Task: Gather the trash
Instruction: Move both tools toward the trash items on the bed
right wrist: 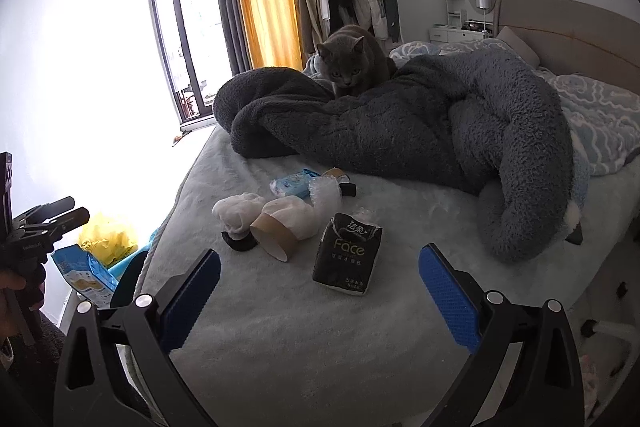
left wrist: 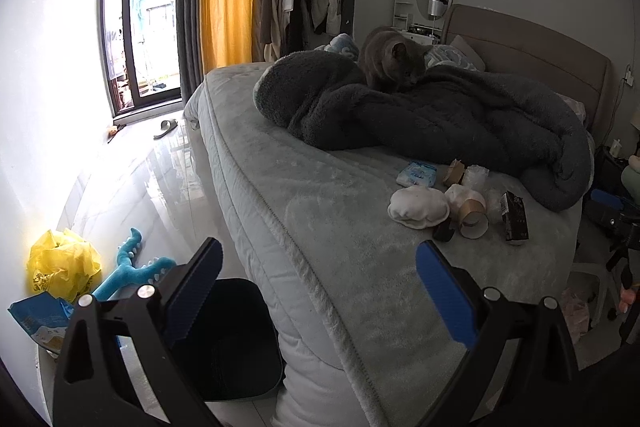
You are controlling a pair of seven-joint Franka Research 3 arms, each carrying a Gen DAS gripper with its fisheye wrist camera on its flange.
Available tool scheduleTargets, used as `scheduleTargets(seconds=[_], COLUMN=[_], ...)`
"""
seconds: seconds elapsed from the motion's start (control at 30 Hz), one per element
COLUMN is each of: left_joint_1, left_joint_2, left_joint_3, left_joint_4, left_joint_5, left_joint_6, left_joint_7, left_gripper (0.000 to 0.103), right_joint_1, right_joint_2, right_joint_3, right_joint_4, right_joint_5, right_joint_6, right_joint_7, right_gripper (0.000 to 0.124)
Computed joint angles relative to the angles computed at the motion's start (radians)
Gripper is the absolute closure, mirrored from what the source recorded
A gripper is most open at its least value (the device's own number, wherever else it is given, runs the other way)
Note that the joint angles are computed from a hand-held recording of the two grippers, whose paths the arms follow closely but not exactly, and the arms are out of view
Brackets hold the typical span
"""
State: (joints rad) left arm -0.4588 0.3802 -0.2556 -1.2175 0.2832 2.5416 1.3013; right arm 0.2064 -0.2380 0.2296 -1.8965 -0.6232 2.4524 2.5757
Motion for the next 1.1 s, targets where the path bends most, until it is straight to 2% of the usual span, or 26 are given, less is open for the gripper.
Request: scheduleTargets(seconds=[0.37, 0.87, 1.1], left_joint_1=[-0.026, -0.018, -0.007], left_joint_2=[0.044, 0.026, 0.027], left_joint_3=[0.000, -0.010, -0.016], left_joint_4=[0.093, 0.074, 0.085], left_joint_5=[-0.012, -0.039, -0.073], left_joint_6=[-0.075, -0.083, -0.095], left_joint_7=[0.035, 0.084, 0.087], left_gripper=[0.005, 0.005, 0.006], right_joint_1=[0.006, 0.017, 0.018], right_joint_2=[0.009, 0.012, 0.024], right_joint_3=[-0.004, -0.007, -0.004], right_joint_4=[0.016, 0.026, 0.041], right_joint_5=[0.012, 0.069, 0.052], right_joint_6=[0.001, 0.003, -0.005], right_joint_7=[-0.018, -0.022, -0.011], right_gripper=[0.024, 0.024, 0.024])
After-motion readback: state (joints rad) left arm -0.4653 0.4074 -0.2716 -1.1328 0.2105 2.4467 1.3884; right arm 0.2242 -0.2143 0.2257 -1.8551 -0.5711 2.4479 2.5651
